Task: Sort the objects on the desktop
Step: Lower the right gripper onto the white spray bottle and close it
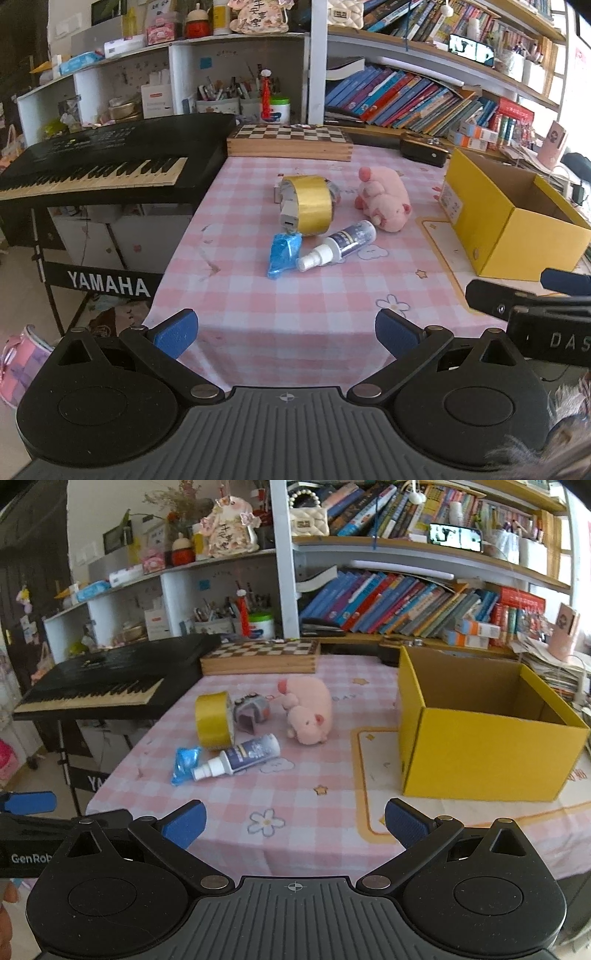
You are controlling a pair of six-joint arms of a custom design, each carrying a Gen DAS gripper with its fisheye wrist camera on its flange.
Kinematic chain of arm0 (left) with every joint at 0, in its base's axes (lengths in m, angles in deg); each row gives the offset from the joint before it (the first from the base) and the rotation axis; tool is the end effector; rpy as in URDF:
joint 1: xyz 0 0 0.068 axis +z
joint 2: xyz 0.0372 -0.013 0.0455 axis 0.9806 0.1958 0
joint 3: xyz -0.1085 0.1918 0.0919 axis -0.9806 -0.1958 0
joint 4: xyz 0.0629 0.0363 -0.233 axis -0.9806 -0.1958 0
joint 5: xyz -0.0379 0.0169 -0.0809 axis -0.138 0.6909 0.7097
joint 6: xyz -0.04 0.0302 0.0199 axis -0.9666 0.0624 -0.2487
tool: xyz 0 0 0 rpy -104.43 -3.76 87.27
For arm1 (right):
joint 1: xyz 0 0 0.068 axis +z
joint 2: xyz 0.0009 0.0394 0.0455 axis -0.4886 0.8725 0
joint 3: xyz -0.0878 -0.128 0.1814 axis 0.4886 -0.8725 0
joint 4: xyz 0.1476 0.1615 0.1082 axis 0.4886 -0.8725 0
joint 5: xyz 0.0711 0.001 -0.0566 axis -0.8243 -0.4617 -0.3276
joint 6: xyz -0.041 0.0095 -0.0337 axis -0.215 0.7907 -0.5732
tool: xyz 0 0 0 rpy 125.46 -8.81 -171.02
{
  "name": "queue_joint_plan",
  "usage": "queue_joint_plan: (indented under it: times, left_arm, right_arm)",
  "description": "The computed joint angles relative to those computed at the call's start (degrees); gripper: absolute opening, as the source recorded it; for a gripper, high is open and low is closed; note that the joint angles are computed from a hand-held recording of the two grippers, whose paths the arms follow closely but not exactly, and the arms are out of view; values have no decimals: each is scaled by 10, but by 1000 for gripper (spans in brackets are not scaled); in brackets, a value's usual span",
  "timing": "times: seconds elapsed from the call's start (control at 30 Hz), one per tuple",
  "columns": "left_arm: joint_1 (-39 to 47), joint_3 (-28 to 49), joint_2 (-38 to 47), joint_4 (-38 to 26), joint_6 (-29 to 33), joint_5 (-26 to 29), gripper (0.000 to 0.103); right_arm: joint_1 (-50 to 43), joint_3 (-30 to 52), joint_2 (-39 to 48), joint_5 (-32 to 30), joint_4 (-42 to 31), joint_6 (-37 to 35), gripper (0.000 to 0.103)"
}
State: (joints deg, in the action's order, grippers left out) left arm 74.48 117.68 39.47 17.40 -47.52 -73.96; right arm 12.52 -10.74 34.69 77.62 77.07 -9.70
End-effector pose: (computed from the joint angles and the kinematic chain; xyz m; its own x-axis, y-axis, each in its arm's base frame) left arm 0.2242 -0.0137 0.1773 -0.6348 -0.0279 -0.7722 -0.0361 0.9993 -0.0064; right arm 0.2442 0.1980 0.2027 -0.5787 -0.0102 -0.8154 -0.1305 0.9882 0.0802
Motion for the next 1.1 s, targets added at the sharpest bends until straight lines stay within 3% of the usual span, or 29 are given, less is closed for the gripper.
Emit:
queue_joint_plan:
  times: [0.43, 0.53, 0.7, 0.87, 0.97, 1.1]
  left_arm:
    - [9, 110, 168, 44, -63, -29, 103]
    - [13, 137, 205, 44, -80, -23, 100]
    - [14, 160, 238, 48, -73, -21, 99]
    - [21, 182, 265, 44, -57, -21, 87]
    - [29, 199, 281, 38, -51, -16, 79]
    - [26, 217, 294, 36, -35, -20, 77]
  right_arm:
    - [-107, 145, 141, -176, 18, -84, 102]
    - [-126, 204, 189, -220, -9, -83, 96]
    - [-155, 325, 279, -306, -84, -30, 83]
    - [-169, 458, 376, -362, -157, 34, 67]
    - [-181, 579, 455, -397, -235, 109, 60]
    - [-187, 761, 574, -413, -346, 192, 53]
